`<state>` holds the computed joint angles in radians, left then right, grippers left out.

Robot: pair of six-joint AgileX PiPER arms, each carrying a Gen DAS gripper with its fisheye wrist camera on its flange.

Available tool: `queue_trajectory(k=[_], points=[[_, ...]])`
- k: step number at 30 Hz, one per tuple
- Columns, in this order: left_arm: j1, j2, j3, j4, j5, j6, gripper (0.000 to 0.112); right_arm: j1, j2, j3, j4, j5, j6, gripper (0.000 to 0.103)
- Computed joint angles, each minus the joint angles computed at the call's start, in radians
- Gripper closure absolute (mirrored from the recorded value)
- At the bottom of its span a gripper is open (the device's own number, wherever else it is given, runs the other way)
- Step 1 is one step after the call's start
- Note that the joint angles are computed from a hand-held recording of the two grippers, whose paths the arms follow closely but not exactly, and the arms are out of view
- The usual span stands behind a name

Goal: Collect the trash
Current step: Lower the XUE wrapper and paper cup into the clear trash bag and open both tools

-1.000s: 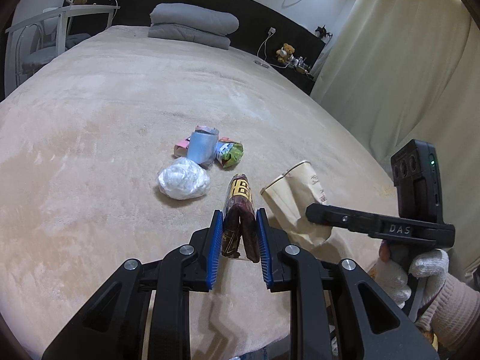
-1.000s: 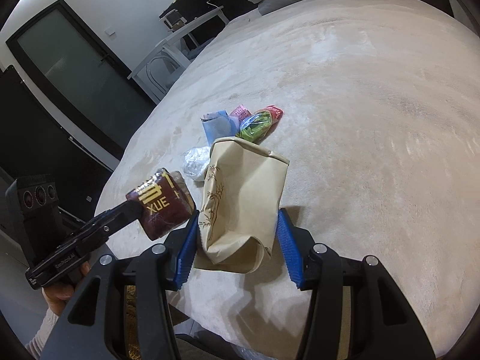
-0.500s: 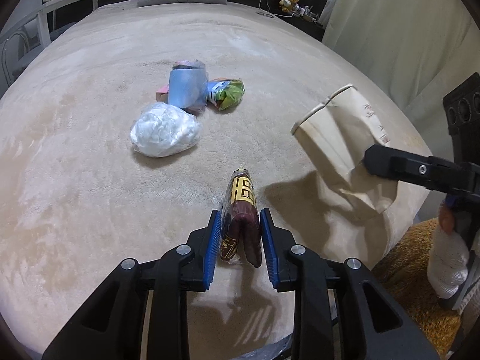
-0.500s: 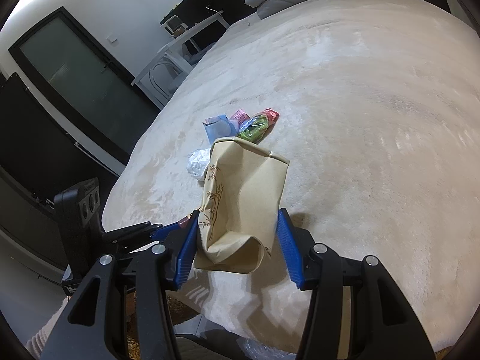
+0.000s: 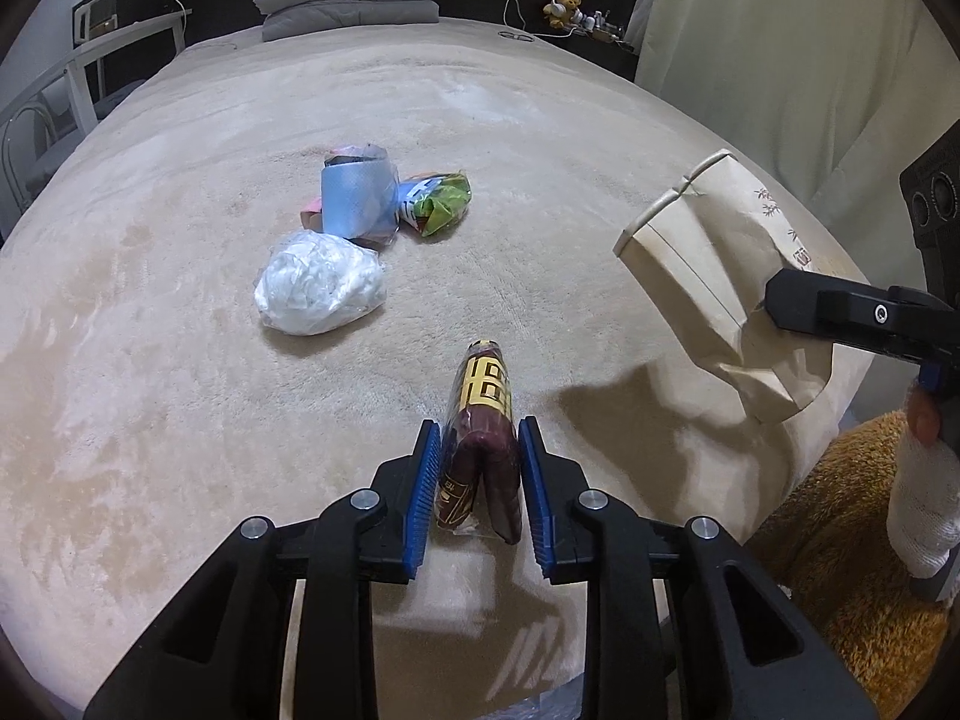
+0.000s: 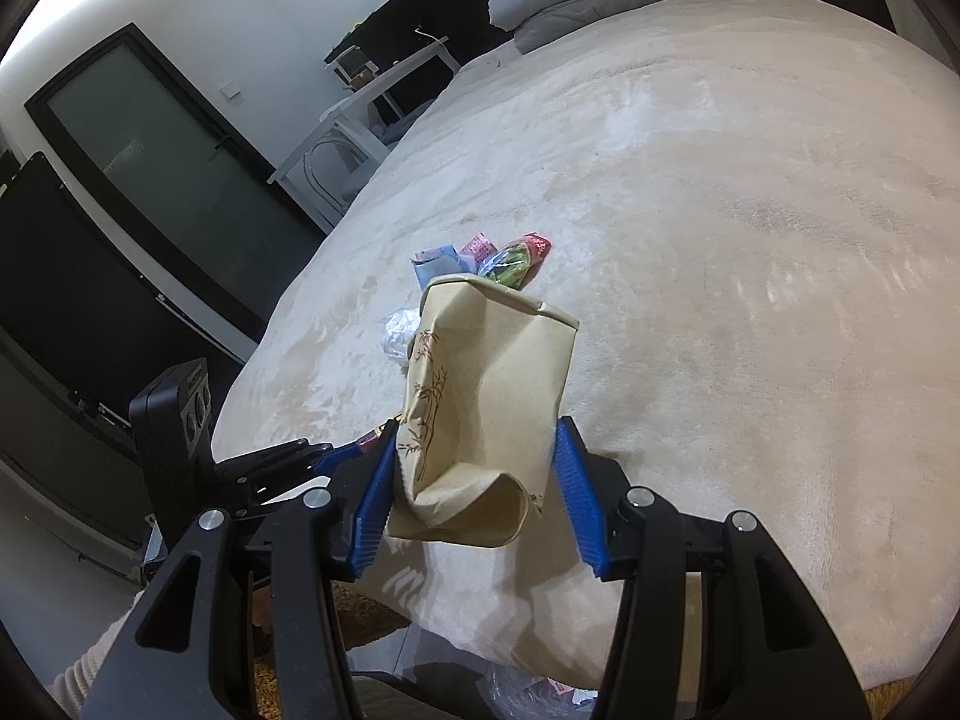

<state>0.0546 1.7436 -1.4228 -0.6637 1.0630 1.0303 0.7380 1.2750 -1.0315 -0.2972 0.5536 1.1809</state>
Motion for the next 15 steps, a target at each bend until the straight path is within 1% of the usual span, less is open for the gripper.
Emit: queue_trajectory(k=[6, 11, 15], points=[[0.036, -0.048, 0.038, -0.055, 0.016, 0.049, 0.086, 0.067, -0.033, 0.016, -0.099, 0.041, 0.109, 0.052], [0.084, -0.091, 0.076, -0.107, 0.041, 0.086, 0.086, 0.154, -0.06, 0.025, -0.205, 0.107, 0.223, 0.052], [0.133, -0.146, 0.138, -0.157, 0.07, 0.137, 0.086, 0.238, -0.093, 0.048, -0.293, 0.167, 0.331, 0.052]])
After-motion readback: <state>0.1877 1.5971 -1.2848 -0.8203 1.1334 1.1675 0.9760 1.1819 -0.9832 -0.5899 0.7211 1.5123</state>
